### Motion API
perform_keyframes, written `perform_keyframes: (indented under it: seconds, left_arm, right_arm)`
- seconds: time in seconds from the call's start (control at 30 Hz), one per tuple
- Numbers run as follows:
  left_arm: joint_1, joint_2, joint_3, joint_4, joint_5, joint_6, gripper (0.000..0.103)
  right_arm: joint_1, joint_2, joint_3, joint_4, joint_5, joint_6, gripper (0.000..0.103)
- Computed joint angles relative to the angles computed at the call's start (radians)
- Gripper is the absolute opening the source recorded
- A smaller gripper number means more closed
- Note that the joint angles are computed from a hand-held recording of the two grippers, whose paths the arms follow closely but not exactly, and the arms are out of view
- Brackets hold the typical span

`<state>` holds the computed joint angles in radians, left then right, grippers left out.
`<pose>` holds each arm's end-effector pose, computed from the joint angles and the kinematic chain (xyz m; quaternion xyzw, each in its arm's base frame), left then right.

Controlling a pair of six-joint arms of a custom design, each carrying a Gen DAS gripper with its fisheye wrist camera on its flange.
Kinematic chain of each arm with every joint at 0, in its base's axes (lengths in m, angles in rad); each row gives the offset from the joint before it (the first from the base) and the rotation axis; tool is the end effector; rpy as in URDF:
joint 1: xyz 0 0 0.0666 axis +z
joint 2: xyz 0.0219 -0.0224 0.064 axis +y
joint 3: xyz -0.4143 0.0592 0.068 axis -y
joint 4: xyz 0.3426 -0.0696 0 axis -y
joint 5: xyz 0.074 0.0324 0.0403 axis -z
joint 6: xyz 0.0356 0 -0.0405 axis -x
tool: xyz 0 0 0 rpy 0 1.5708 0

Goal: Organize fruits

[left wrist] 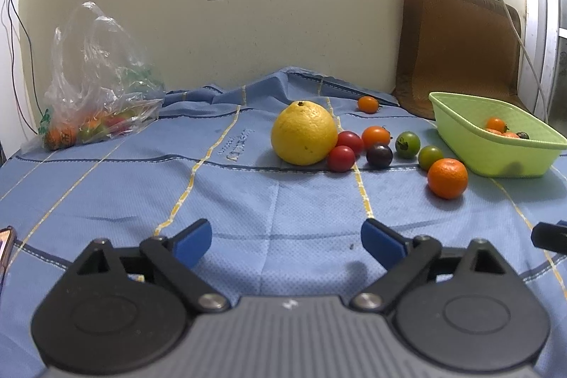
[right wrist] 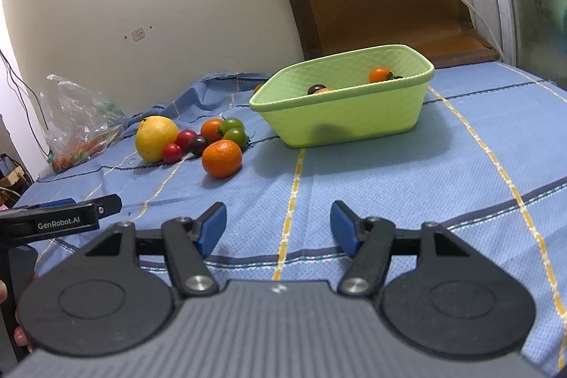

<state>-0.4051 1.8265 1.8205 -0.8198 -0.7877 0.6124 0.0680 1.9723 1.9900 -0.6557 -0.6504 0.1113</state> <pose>0.5632 -0.2145 0.4392 -0.2279 0.8410 0.1485 0.4676 0.6680 0.0667 0.4303 -0.2189 0.8301 0.2761 0.4322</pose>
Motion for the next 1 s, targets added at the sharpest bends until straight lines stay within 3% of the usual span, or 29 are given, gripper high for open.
perform_keyframes:
  seconds: [0.2, 0.43, 0.67, 1.0]
  left_arm:
    - [0.005, 0.000, 0.004, -0.012, 0.012, 0.012, 0.102]
    - [0.007, 0.013, 0.029, -0.052, 0.029, 0.036, 0.103]
    - [0.027, 0.019, 0.045, -0.098, 0.098, 0.091, 0.103]
    - [0.032, 0.004, 0.018, -0.067, 0.123, 0.106, 0.103]
  right_arm:
    - [-0.003, 0.003, 0.005, -0.007, -0.013, -0.005, 0.069]
    - [-0.004, 0.008, 0.015, -0.017, -0.022, -0.004, 0.072]
    - [-0.007, 0.016, 0.030, -0.031, -0.037, 0.002, 0.074]
    - [-0.007, 0.020, 0.037, -0.036, -0.039, 0.006, 0.075]
